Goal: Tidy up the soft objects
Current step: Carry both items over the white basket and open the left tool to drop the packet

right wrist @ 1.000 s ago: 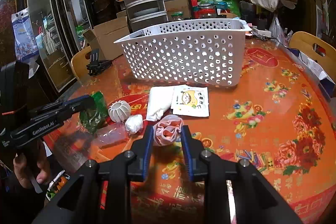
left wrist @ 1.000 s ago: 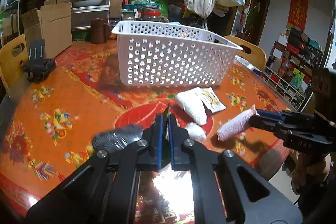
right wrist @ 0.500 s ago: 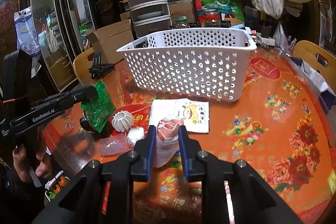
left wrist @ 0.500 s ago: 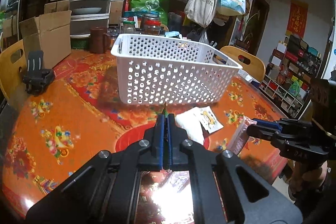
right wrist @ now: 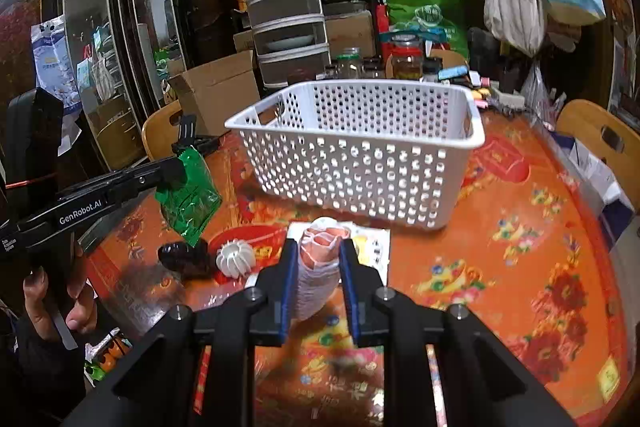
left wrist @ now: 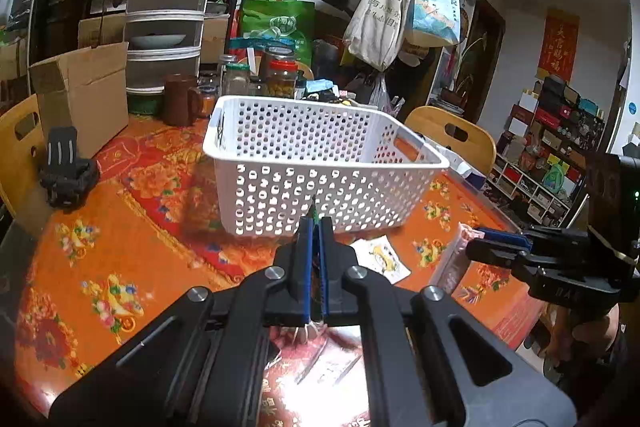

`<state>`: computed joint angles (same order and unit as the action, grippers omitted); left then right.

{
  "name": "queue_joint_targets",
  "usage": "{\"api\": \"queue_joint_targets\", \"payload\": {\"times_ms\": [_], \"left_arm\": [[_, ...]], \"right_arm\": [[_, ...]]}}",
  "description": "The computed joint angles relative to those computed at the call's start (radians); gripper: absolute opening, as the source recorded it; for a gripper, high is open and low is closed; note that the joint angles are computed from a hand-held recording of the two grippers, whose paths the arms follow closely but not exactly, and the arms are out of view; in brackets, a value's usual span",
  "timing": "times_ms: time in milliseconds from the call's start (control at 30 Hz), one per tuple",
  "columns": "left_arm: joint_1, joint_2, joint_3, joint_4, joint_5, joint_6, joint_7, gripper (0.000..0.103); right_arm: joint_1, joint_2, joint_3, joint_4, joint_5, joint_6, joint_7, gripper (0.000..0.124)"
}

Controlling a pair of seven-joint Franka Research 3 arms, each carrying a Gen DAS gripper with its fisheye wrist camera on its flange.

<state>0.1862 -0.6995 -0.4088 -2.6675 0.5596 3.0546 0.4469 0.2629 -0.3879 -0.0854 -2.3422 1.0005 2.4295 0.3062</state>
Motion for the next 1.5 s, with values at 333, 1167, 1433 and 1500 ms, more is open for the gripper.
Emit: {"api": "queue_joint_targets", "payload": {"times_ms": [333,1167,1433,1500], "left_arm": [[-0.033,0.043,0.06,0.099,-0.01,-0.03,0.064,0.003],[-0.168,0.602,0.28,0.701,-0.172,-0.297,0.363,0.002],[-0.178,0.783,0.303,0.886,-0.317,-0.461,0.488,0.002],[-0.182,0.817,0.303,0.925,-0.316,-0.502,0.498,0.002]], "right_arm": [[-0.01,0.068,0.005,0.158,-0.038,-0.035,0.051,0.019],[-0.049,0.505,0.128,0.666,-0.433,0.049,0.449,0.019],[-0.02,0.649,0.136,0.805,-0.646,0.014,0.619,0.019],[-0.01,0.673,0.135,0.829,-0.693,-0.001,0.654,0.019]]}}
